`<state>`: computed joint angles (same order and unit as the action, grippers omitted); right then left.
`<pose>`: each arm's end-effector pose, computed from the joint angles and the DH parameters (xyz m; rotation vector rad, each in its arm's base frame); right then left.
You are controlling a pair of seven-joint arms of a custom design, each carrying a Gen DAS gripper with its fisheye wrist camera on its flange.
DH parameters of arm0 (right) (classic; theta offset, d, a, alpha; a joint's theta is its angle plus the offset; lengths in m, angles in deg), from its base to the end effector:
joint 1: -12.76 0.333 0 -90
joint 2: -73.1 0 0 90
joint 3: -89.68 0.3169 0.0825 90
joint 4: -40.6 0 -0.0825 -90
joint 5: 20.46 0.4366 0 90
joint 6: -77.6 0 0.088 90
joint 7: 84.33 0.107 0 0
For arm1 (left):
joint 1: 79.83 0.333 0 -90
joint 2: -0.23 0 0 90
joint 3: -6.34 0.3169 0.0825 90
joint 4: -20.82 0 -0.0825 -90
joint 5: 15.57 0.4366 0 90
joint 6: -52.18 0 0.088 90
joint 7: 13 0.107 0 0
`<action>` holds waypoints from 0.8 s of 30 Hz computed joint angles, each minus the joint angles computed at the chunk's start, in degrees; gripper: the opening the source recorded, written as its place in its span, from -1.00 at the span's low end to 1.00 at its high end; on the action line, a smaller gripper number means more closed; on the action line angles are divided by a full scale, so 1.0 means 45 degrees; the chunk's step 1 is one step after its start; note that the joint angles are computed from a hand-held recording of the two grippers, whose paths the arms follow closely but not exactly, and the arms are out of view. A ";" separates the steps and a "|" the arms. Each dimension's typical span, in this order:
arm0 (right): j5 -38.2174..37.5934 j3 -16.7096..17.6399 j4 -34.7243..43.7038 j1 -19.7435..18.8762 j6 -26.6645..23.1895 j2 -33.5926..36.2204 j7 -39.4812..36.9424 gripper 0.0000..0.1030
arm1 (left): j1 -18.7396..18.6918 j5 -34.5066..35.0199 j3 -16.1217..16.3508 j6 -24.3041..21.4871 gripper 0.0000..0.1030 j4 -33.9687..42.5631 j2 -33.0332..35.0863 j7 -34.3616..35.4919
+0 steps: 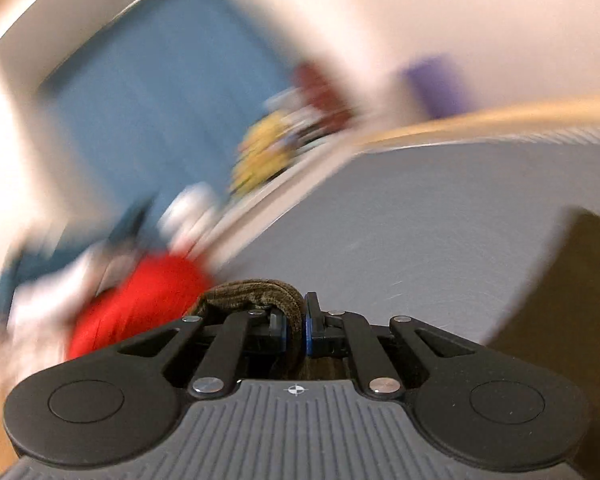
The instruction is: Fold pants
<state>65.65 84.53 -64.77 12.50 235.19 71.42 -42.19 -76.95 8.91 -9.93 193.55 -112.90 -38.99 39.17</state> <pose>0.6395 -0.1019 0.6001 -0.9658 1.5546 -0.3487 0.4334 -0.1351 0.6553 -1.7488 1.4521 -0.6342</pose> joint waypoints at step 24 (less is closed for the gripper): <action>-0.2937 0.1754 0.2419 -0.1432 -0.0041 0.3235 0.2470 0.05 | -0.0149 0.0719 0.1218 0.0362 0.58 0.0113 0.2009 -0.6789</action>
